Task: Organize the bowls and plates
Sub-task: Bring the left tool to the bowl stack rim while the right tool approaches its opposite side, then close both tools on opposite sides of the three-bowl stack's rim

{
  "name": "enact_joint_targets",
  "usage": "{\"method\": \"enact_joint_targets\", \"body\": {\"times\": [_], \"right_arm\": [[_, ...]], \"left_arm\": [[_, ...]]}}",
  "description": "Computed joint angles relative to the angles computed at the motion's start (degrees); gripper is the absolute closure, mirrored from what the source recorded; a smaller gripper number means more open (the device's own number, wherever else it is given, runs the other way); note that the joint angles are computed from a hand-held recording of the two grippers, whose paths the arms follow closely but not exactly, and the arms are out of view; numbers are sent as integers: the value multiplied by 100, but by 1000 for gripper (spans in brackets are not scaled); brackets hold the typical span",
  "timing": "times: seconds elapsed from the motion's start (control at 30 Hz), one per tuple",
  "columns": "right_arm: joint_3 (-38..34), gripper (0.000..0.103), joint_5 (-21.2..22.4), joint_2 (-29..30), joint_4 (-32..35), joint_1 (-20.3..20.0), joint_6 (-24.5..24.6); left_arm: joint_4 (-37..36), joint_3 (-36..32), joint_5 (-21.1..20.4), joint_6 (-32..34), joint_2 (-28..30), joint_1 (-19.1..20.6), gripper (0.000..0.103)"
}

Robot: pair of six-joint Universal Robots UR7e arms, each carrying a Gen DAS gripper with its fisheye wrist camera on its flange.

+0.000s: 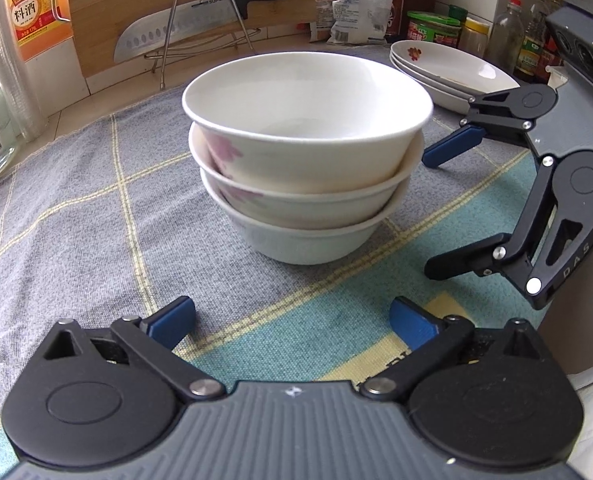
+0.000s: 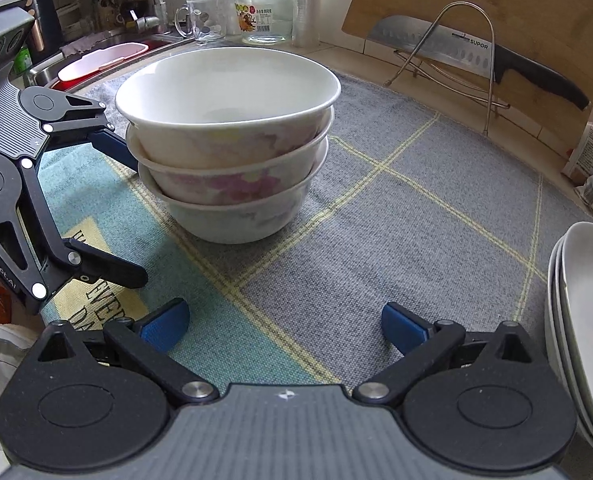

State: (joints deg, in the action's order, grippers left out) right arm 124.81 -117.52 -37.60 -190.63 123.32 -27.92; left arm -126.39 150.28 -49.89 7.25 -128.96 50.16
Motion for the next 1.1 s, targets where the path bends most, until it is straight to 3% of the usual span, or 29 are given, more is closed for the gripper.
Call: {"method": "enact_joint_targets", "body": {"times": [0.27, 0.5, 0.6, 0.9, 1.1], "right_arm": [[-52, 0, -63, -3, 112, 30, 90], [-260, 0, -95, -37, 608, 92, 278], [-360, 0, 35, -30, 653, 113, 88], [-853, 0, 116, 156, 986, 222, -302], [-1033, 4, 3, 170, 1252, 324, -443]], "left_arm": [[-392, -134, -323, 697, 289, 318, 1], [-1019, -469, -888, 1892, 707, 828, 3], [-1176, -617, -1125, 2400, 870, 991, 3], [-1021, -1093, -2014, 3997, 1314, 1618, 11], [-650, -1427, -2455, 4557, 1528, 1854, 14]]}}
